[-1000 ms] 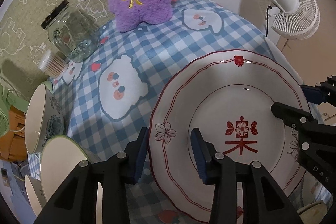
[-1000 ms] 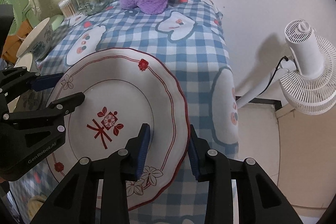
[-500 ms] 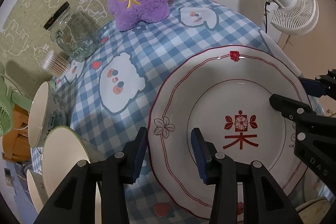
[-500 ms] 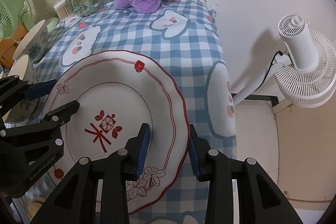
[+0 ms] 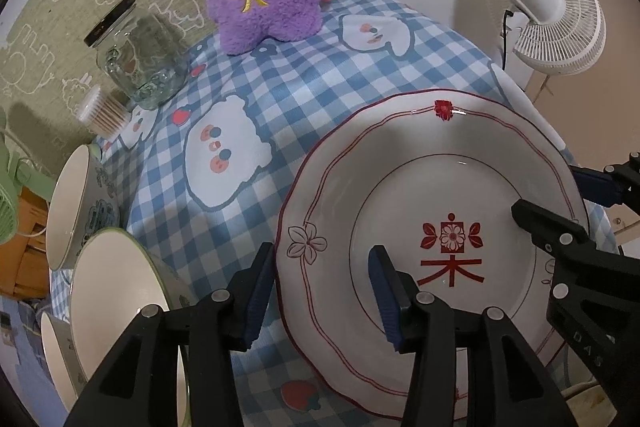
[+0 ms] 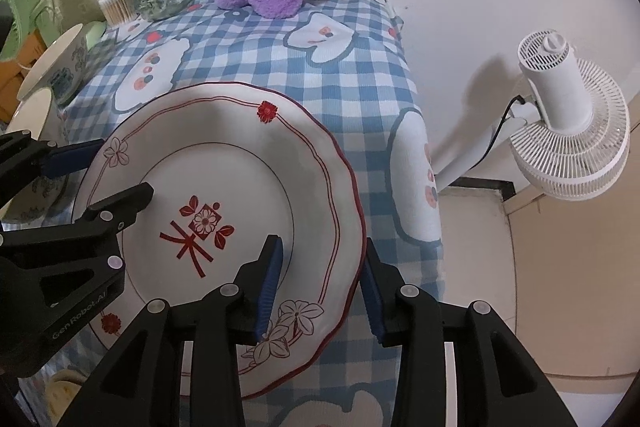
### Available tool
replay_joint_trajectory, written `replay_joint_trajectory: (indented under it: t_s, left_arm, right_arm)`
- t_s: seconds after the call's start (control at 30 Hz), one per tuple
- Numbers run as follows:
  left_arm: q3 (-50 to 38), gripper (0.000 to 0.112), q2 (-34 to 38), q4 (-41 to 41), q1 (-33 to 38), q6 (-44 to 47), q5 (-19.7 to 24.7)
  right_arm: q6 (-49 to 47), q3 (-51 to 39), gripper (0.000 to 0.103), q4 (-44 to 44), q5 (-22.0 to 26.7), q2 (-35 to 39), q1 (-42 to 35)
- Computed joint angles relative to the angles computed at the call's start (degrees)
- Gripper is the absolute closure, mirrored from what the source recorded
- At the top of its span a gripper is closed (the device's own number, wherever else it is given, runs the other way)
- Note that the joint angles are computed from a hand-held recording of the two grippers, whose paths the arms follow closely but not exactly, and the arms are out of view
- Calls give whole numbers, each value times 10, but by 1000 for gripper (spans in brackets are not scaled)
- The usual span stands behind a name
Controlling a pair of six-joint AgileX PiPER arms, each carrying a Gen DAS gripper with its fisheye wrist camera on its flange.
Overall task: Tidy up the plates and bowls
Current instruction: 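Lift the red-rim plate with the left tool toward the yellow plate stack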
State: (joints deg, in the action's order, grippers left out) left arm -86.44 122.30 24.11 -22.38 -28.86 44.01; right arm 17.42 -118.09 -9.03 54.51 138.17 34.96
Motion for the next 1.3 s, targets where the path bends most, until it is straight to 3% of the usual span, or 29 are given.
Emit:
replay_joint_trajectory:
  t_s: [0.4, 0.63, 0.97, 1.3]
  left_arm:
    - [23, 69, -24, -41, -2, 4, 3]
    - [47, 69, -30, 2, -17, -22, -12]
    - [56, 68, -43, -107, 16, 62, -26]
    - [61, 71, -48, -128, 23, 33, -36]
  right_arm:
    - [22, 40, 66, -6, -5, -29, 1]
    - [26, 70, 66, -5, -31, -41, 0]
    - [20, 105, 65, 25, -53, -56, -8]
    - [62, 118, 65, -20, -58, -65, 8]
